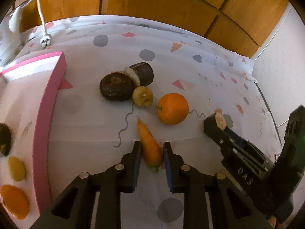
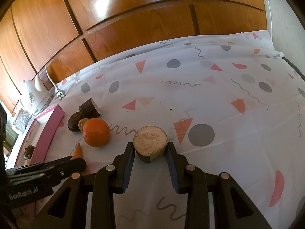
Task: Organize fruits
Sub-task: 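Reach the left tool to the carrot and close on it while the right tool holds the slice, then carry the carrot into the pink tray and open the left tool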
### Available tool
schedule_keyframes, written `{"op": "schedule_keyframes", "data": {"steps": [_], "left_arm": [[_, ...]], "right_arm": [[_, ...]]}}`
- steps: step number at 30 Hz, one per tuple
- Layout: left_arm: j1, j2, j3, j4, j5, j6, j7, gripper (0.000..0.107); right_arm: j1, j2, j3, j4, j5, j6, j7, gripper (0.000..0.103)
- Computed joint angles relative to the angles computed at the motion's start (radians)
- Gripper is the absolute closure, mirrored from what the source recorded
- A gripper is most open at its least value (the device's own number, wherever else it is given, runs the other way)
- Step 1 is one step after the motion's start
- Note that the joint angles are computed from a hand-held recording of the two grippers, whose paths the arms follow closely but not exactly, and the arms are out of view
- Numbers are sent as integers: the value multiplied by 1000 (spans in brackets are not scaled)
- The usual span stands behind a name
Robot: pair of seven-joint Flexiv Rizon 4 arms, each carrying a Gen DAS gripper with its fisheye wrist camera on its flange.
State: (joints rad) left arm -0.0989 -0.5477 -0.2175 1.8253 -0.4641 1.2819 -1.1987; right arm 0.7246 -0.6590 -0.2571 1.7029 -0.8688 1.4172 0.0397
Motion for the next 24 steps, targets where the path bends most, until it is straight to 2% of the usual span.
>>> {"op": "schedule_keyframes", "data": {"steps": [7, 13, 20, 24], "left_arm": [[14, 33, -28, 93, 21, 139, 42, 86], [64, 76, -71, 166, 6, 190, 56, 86], [175, 138, -175, 244, -59, 265, 97, 86], [299, 168, -307, 301, -97, 340, 146, 85]], "right_arm": [[-10, 0, 19, -6, 4, -18, -12, 69], [-16, -1, 27, -9, 7, -22, -16, 68], [-23, -1, 62, -33, 12, -106, -60, 68], [-32, -4, 85, -47, 4, -146, -72, 69]]}}
